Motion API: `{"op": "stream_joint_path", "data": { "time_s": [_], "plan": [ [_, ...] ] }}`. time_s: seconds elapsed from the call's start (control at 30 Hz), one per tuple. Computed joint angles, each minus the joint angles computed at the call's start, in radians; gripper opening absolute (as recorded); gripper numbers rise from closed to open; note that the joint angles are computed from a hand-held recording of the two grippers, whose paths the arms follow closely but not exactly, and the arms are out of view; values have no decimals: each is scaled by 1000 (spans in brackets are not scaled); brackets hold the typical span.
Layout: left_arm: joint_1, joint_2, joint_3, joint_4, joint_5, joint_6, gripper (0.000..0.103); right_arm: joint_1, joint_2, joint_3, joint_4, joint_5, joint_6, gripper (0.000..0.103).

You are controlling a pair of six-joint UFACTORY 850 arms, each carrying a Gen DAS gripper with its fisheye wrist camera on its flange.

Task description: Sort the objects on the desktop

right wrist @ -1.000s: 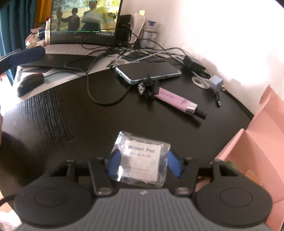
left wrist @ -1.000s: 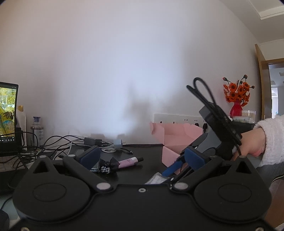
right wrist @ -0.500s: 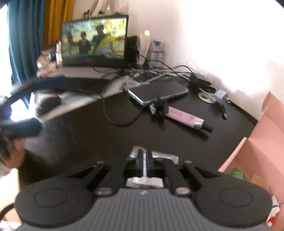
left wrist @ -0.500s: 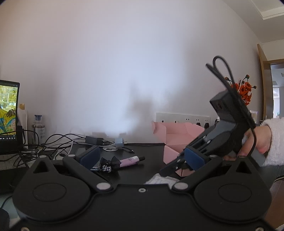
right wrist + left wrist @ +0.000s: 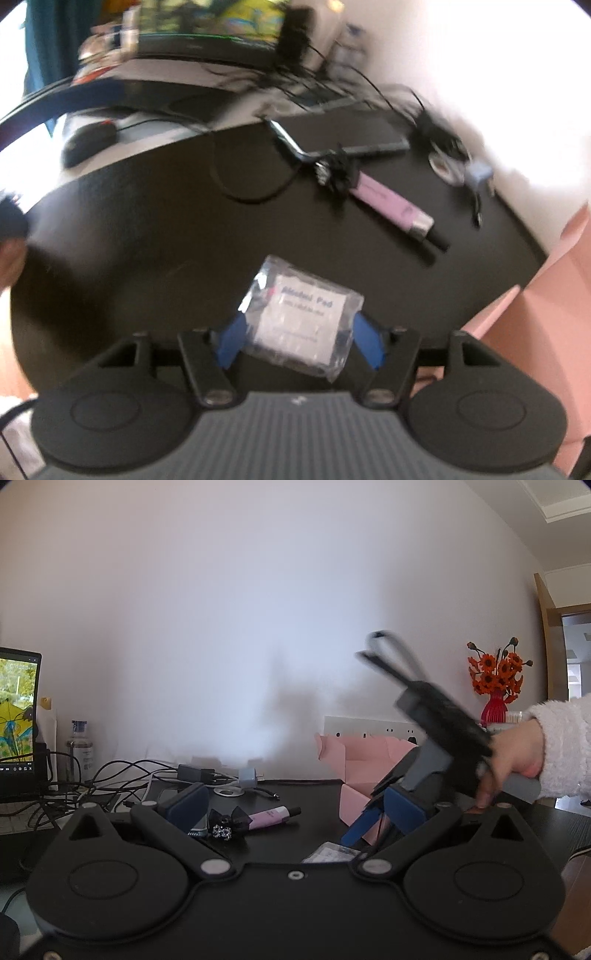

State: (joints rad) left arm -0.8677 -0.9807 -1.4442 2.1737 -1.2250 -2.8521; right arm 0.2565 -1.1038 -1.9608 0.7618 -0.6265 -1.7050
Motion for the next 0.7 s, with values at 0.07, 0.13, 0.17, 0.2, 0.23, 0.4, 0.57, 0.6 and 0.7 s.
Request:
{"op": "stream_joint_path", "data": {
  "time_s": [0.07,0.13,0.17,0.2,0.23,0.4,0.57,0.6,0.7],
  "plan": [
    [0,0,1,3,-1,-4,103,15,-45,-87,-122,-38,191,68],
    [0,1,5,7,-6,-11,103,28,-90,-178,-224,-98,348,75],
    [0,1,7,9,-10,-17,103,34,-110,-214,-263,-127,395,81],
    [0,1,10,11,-14,-23,103,39,-124,-239,-294,-149,423,85],
    [0,2,12,14,-17,-28,103,42,-127,-243,-304,-157,433,90],
    [0,2,19,25,-28,-48,103,41,-106,-199,-238,-168,362,80],
    [-1,1,18,24,-32,-45,103,38,-106,-212,-245,-184,365,71],
    [-2,1,18,23,-33,-44,103,36,-108,-216,-248,-187,367,70],
    [-1,0,15,21,-31,-40,103,25,-108,-216,-223,-184,345,60]
  ]
}}
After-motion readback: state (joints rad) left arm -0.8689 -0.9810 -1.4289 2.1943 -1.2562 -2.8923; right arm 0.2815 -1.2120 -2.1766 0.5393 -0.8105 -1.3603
